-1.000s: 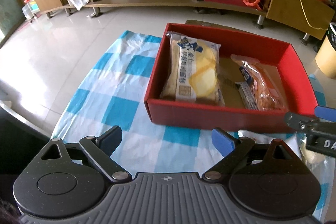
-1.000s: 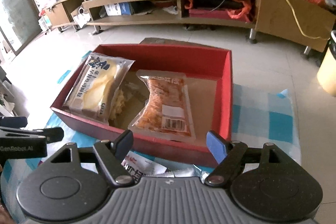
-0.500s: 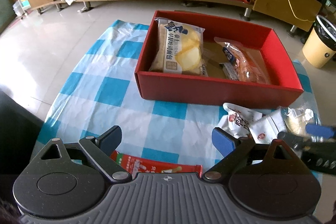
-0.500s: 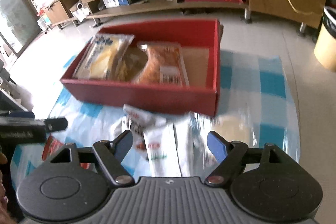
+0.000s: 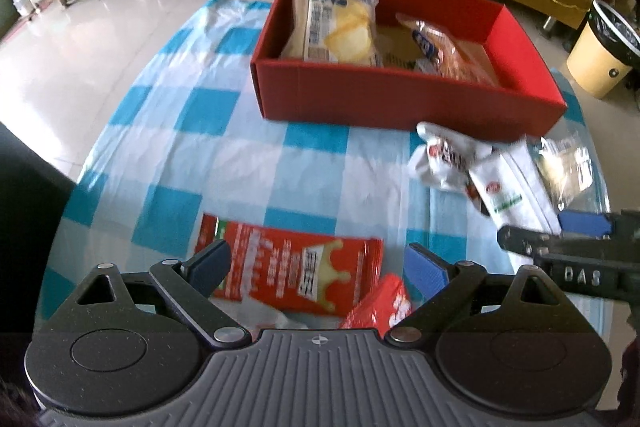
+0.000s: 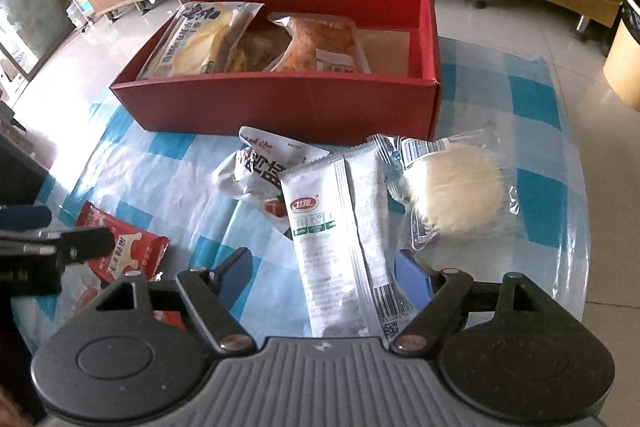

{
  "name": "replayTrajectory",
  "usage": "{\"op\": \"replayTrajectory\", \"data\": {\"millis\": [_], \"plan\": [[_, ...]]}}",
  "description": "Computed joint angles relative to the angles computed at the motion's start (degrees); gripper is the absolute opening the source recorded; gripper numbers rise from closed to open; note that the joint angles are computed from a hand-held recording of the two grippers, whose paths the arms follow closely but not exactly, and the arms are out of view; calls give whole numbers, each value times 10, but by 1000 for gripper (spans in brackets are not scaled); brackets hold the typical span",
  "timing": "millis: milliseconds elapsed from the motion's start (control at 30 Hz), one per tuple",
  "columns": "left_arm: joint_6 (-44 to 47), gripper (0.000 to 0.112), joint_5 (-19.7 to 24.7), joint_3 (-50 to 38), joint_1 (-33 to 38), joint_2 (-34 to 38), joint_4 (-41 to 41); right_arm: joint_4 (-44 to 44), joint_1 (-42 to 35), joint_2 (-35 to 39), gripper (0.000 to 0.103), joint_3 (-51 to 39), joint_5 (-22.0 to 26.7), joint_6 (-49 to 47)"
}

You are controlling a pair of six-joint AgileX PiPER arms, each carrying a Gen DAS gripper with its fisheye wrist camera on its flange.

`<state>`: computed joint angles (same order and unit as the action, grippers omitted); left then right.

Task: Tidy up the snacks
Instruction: 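Move both grippers back toward the remaining snacks on the tablecloth, then grasp the white Weilong strip pack with the right gripper while the left approaches the sausage pack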

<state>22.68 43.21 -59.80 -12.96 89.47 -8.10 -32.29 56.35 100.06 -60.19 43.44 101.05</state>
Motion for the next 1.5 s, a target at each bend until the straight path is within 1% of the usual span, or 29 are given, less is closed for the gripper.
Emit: {"op": "replayTrajectory", "data": {"millis": [233, 367, 633, 733, 900, 967, 1033, 1067, 1133, 1167, 1267, 1333, 1367, 1400, 1467, 1500], "plan": [[2, 96, -1, 34, -3, -26, 2, 10, -4, 12, 78, -3, -10, -16], [3, 96, -4, 49, -7, -38, 5, 16, -3, 21, 82, -8, -13, -27], [2, 96, -6, 62, -11, -48, 11, 32, -10, 39, 85, -17, -20, -50], [1, 96, -6, 66, -13, -50, 13, 44, -13, 52, 88, -28, -18, -68], [8, 97, -6, 75, -14, -54, 14, 47, -20, 65, 103, -31, -37, -68], [8, 97, -5, 76, -13, -55, 14, 56, -23, 69, 103, -38, -32, -74], [8, 97, -4, 76, -12, -52, 16, 80, -31, 77, 103, -55, -19, -104], [8, 97, -4, 76, -11, -50, 17, 94, -34, 85, 103, -69, -6, -126], [6, 97, -3, 76, -10, -47, 21, 120, -36, 115, 103, -118, 40, -186], [6, 97, -3, 77, -11, -45, 22, 115, -31, 130, 103, -139, 61, -196], [3, 97, -5, 80, -12, -42, 30, 73, -21, 127, 103, -124, 48, -141], [2, 97, -5, 81, -12, -39, 32, -3, -2, 120, 103, -90, 24, -67], [1, 97, -5, 82, -11, -38, 34, -19, 2, 118, 103, -82, 22, -47], [-1, 97, -5, 83, -12, -38, 36, -12, -1, 121, 103, -87, 24, -49], [-5, 97, -5, 85, -15, -37, 39, 26, -18, 120, 103, -100, 27, -91], [-6, 97, -5, 88, -17, -39, 40, 30, -21, 119, 103, -100, 27, -97]]}}
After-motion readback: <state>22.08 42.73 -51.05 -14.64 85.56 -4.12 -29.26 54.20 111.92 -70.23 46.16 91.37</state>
